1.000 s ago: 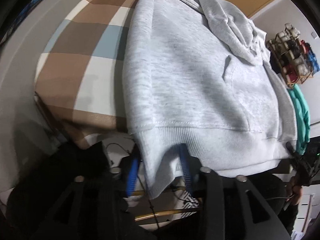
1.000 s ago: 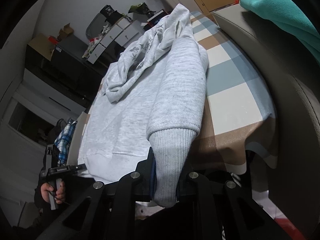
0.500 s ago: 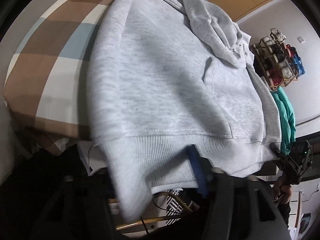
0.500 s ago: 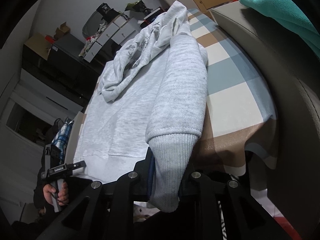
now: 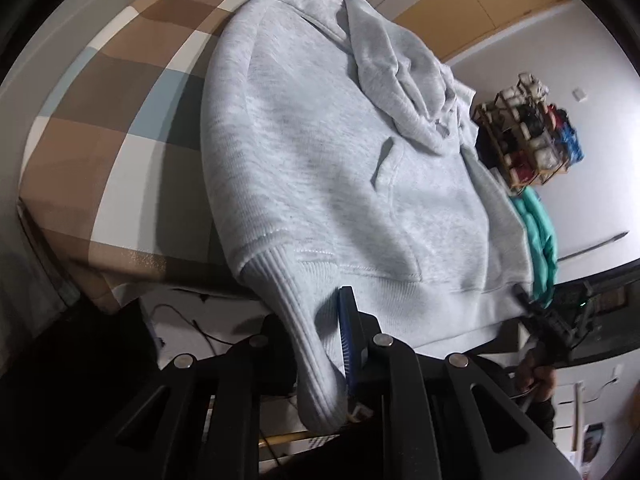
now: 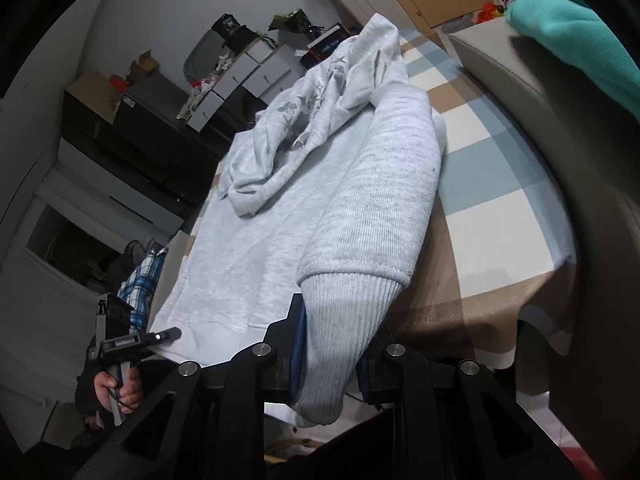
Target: Fold large clothes
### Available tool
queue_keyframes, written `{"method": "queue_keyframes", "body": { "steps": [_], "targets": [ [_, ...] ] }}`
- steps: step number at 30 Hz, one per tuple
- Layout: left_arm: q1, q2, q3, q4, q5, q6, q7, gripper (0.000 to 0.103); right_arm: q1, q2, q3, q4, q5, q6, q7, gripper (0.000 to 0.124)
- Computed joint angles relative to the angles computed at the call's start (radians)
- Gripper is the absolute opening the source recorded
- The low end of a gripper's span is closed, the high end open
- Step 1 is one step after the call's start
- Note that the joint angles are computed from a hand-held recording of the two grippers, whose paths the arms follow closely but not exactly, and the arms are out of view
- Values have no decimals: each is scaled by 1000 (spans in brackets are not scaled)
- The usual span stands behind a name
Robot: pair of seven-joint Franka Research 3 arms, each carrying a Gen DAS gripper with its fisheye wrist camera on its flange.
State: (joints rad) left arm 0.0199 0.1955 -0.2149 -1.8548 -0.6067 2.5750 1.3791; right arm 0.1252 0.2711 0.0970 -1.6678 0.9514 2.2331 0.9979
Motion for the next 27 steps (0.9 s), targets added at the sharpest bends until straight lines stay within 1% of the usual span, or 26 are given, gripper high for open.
{"method": "queue_keyframes", "body": {
  "steps": [1, 2, 3, 4, 5, 6, 8, 9, 11, 12, 13, 14, 15, 16, 18, 19, 21, 22, 23, 24, 27],
  "targets": [
    [5, 2, -2, 7, -9, -19, 10, 15, 1, 5, 0, 6, -2, -3, 9, 26],
    [10, 7, -3, 17, -21, -36, 18, 18, 0, 10, 0, 12, -1, -7, 17, 29],
    [20, 14, -10, 29, -57, -50, 53, 28, -3, 17, 1, 21, 4, -14, 28, 31],
    [27, 17, -13, 37, -81, -70, 73, 34, -3, 21, 1, 25, 4, -16, 38, 39],
    [35, 17, -17, 39, -114, -81, 99, 44, -1, 25, 0, 29, -1, -10, 52, 46],
    [43, 17, -20, 42, -149, -94, 131, 53, -1, 32, 0, 35, -6, -11, 65, 48],
    [60, 29, -22, 62, -218, -153, 182, 63, -6, 43, 4, 43, 0, -13, 70, 48],
    [70, 32, -25, 66, -273, -160, 219, 63, -5, 48, 4, 45, -4, -6, 77, 48],
    [65, 17, -11, 53, -285, -147, 219, 63, -8, 53, 7, 43, 1, 5, 80, 48],
    [67, 20, -8, 55, -306, -151, 222, 63, -9, 58, 6, 46, -3, 6, 92, 46],
    [70, 21, -5, 54, -332, -158, 224, 63, -12, 60, 7, 44, 2, 12, 99, 39],
    [67, 22, 1, 55, -327, -161, 203, 62, -18, 60, 10, 41, 13, 11, 93, 36],
    [63, 21, 9, 52, -307, -160, 179, 55, -22, 61, 11, 42, 14, 5, 86, 33],
    [56, 18, 14, 48, -285, -149, 151, 46, -18, 58, 8, 40, -2, 12, 87, 27],
    [38, 11, 21, 47, -214, -132, 114, 13, -19, 50, 8, 33, -8, 19, 84, 23],
    [26, 6, 27, 43, -160, -115, 78, 12, -20, 45, 9, 27, -5, 26, 76, 21],
    [23, 14, 26, 48, -130, -107, 49, 10, -14, 33, 6, 18, -19, 47, 67, 19],
    [12, 13, 29, 42, -92, -87, 5, 9, -12, 27, 6, 13, -19, 58, 60, 18],
    [9, 13, 30, 38, -65, -75, -15, 6, -9, 25, 6, 12, -21, 67, 57, 18],
    [2, 6, 32, 27, -29, -57, -43, 5, -5, 19, 5, 9, -30, 77, 58, 17],
    [-6, -20, 35, -6, 42, -40, -105, 4, 15, -5, -8, -7, -100, 104, 90, 13]
  ]
}}
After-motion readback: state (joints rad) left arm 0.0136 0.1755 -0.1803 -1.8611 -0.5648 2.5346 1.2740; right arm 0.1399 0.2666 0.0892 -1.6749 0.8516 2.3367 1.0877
